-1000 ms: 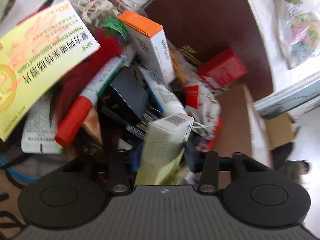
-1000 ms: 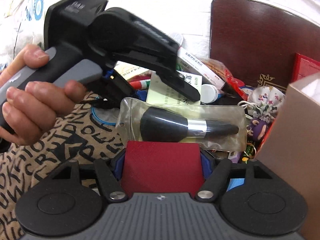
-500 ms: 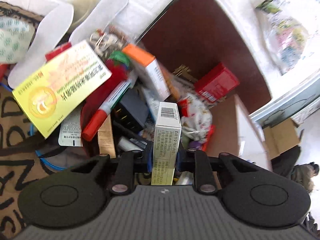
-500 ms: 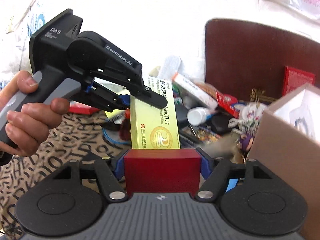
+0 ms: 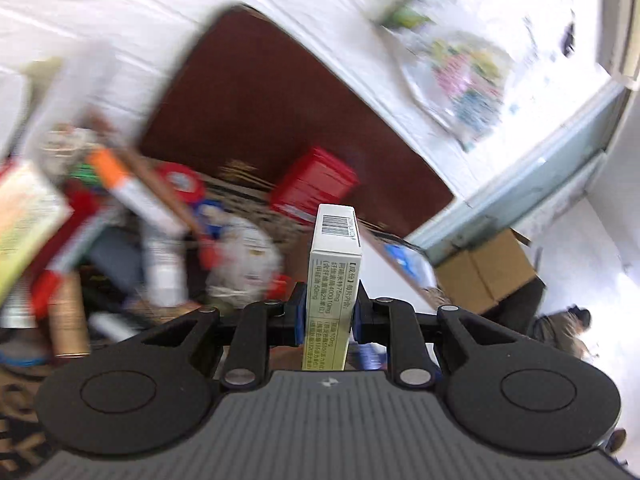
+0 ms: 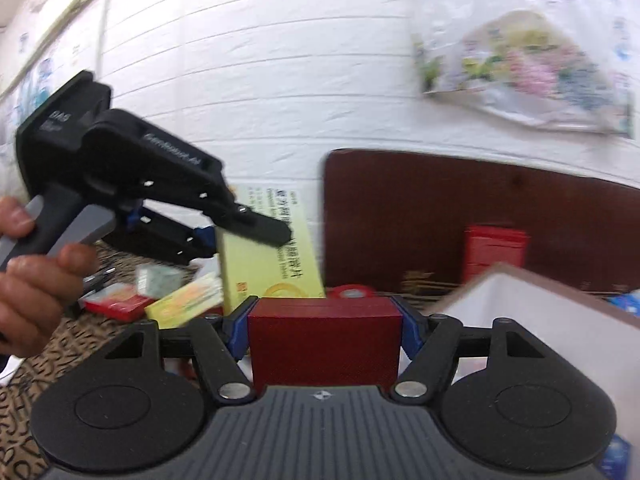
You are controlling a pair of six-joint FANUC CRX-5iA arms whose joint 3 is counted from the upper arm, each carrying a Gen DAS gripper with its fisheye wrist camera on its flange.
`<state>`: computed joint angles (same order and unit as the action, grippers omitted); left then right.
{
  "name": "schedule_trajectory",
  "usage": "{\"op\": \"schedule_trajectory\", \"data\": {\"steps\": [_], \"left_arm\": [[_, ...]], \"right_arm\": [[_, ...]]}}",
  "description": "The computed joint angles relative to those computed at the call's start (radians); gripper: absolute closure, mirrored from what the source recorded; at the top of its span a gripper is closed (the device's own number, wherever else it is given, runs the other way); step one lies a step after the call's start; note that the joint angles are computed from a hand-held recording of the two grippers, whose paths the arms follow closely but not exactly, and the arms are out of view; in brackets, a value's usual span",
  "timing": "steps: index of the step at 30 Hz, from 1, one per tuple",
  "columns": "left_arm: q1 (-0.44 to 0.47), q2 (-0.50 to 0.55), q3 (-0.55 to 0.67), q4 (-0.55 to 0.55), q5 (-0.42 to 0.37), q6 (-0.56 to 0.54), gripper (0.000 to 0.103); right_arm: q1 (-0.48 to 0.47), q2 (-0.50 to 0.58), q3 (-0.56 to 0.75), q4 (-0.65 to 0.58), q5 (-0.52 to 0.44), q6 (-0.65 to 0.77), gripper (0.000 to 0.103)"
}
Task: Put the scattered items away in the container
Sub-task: 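Carry both boxes over the white cardboard container and open both grippers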
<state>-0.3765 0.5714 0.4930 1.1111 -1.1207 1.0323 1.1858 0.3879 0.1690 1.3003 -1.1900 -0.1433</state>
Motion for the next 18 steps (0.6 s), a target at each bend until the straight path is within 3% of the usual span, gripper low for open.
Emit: {"op": "schedule_trajectory", "data": {"steps": [7,10,15,18], "left_arm": [[-0.124,0.131,0.203,-0.114,-0.035,0.053,0.081],[-0.158,0.159,0.257,-0.182,-0.035,0.068,0.081],[-0.208,0.143,0.296,-0.357,0.054,0.073,0.073],[-0.236,0.101,0.250,-0.443,0.131,0.039,0.070]], "right_arm": [[-0.005,-0.111,-0.152,-0.042,-0.172,-0.144,0.034],[-0.005,-0.123,-0.164,-0.091,-0.232,-0.143,0.034],[0.001,-0.137,-0.180,-0.153,-0.279,-0.171,0.034],[-0.001,-0.133,-0.174,-0.195,-0.293,-0.158,0.033]]}}
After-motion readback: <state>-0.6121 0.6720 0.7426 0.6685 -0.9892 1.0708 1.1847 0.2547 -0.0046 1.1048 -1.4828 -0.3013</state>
